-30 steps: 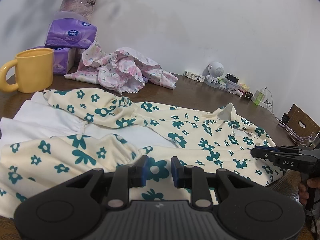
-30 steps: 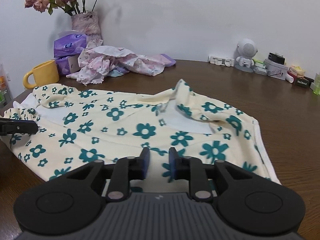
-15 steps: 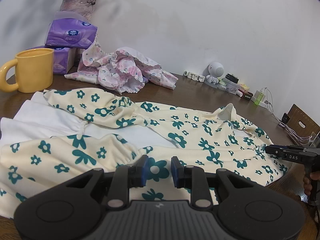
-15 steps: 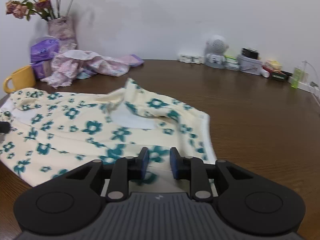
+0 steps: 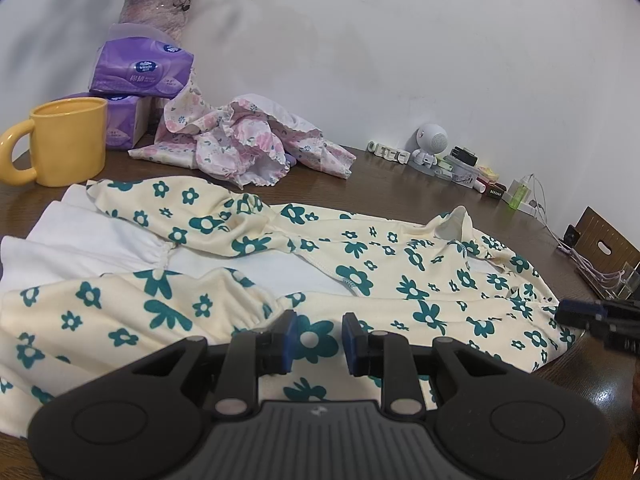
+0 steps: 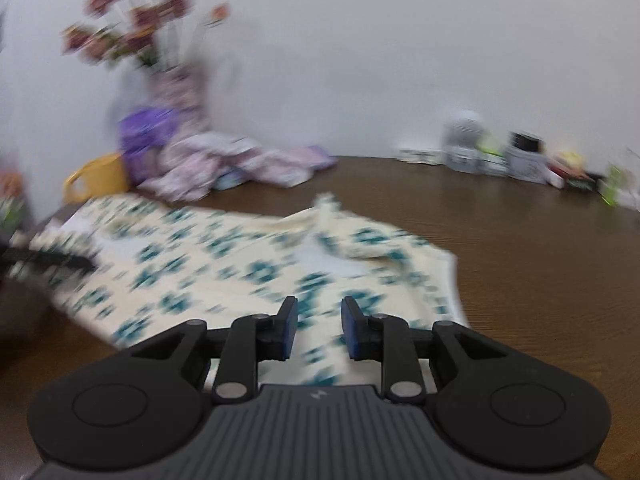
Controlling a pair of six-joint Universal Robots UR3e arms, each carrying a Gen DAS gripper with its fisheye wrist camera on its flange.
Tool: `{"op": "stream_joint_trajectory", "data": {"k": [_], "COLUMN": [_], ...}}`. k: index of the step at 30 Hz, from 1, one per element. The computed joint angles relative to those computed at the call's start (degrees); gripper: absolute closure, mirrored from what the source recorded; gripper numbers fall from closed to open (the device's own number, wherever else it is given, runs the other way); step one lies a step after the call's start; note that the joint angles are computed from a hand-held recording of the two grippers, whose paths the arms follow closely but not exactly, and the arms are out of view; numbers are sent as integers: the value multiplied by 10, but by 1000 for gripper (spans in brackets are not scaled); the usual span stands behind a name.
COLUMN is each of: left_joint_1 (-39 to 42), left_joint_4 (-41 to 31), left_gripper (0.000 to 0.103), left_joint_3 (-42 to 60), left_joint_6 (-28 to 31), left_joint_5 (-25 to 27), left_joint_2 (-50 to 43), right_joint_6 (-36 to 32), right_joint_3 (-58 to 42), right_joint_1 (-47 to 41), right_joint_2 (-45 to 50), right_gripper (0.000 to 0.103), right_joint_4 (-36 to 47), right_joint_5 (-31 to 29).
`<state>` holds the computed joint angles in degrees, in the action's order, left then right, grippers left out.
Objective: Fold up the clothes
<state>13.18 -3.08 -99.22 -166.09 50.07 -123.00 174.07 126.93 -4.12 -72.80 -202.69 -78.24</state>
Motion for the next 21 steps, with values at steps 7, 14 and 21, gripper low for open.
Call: {"op": "stream_joint_trajectory", "data": {"k": [7, 14, 21], "left_joint_1": [0, 0, 0], "left_joint_4": [0, 1, 1], "left_gripper": [80, 80, 80], "left_joint_3": [0, -1, -1], "left_joint_6": [-1, -1, 0], "left_joint_5": [-1, 0, -1], "left_joint_2": [0, 0, 0], "right_joint_6": [-17, -13, -1], "right_joint_3": [-11, 49, 80], "right_joint_1": [21, -43, -79], "right_joint_2": [4, -10, -28], "right_gripper": [80, 90, 93], "right_joint_4": [52, 7, -12], "right_joint_5": [-43, 1, 25]}}
